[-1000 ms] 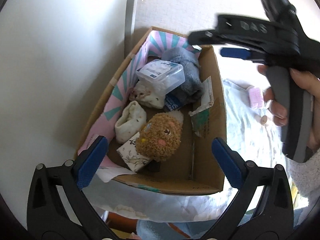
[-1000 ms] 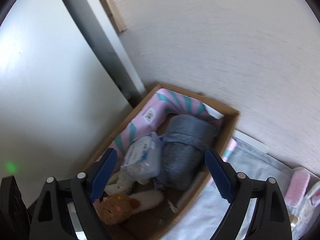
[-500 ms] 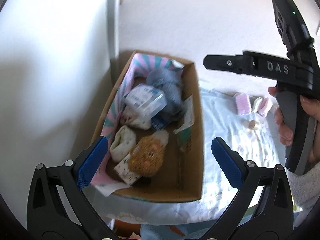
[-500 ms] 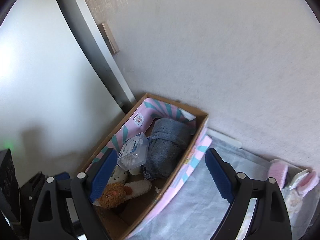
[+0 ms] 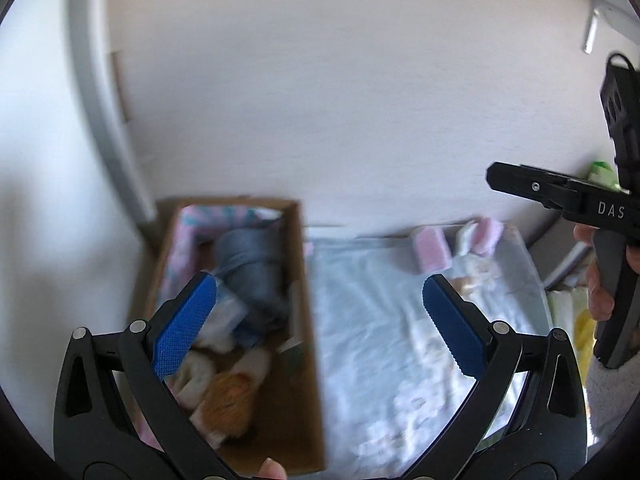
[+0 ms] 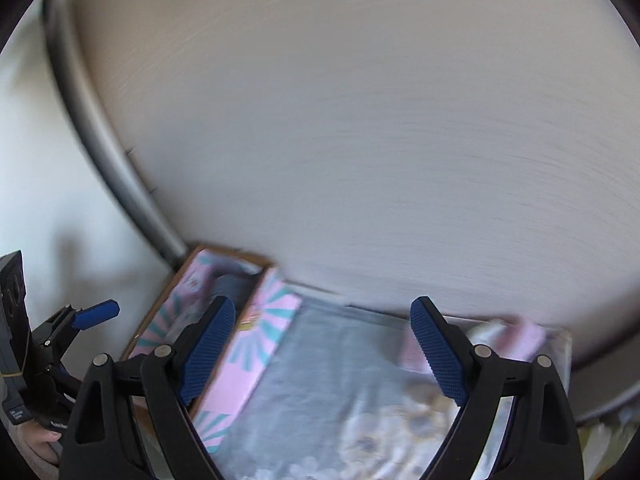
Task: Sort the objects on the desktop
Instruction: 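Move both open tools back over the pink slippers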
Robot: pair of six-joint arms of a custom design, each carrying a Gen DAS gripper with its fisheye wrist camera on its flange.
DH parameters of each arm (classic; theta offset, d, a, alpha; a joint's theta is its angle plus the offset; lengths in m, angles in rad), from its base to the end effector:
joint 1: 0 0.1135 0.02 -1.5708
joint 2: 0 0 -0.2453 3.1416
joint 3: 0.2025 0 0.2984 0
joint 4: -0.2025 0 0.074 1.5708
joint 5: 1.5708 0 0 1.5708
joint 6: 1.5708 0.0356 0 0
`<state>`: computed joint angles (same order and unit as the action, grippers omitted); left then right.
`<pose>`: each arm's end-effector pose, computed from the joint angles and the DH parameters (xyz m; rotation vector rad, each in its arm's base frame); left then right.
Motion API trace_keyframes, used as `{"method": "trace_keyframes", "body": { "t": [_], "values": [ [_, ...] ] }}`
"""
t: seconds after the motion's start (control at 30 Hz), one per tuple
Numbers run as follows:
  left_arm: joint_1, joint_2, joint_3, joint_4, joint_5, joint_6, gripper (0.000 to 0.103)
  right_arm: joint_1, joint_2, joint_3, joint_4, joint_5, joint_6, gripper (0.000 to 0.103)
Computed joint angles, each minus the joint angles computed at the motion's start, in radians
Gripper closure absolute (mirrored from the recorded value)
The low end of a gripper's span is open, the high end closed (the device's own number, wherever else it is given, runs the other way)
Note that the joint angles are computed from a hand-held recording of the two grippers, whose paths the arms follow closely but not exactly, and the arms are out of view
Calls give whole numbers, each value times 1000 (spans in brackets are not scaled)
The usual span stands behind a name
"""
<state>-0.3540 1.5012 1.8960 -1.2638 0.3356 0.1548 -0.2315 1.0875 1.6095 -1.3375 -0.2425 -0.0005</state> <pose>0.2953 -0.1216 0.4438 0.7579 2.3153 -0.4984 0.2004 -0.0385 0.4494 0.1587 2.3574 0.1773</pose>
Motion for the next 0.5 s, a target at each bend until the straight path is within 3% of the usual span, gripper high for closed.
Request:
{"method": "trace_keyframes", "body": {
  "t": [0.27,0.5],
  "values": [
    [-187,126,76,11,36,-84,0,-488,1,-49,-77,-201,-188,15],
    [-343,263,113,47,23,-143,0,-733,72,-112,-109,-312,-382,15]
  ]
}}
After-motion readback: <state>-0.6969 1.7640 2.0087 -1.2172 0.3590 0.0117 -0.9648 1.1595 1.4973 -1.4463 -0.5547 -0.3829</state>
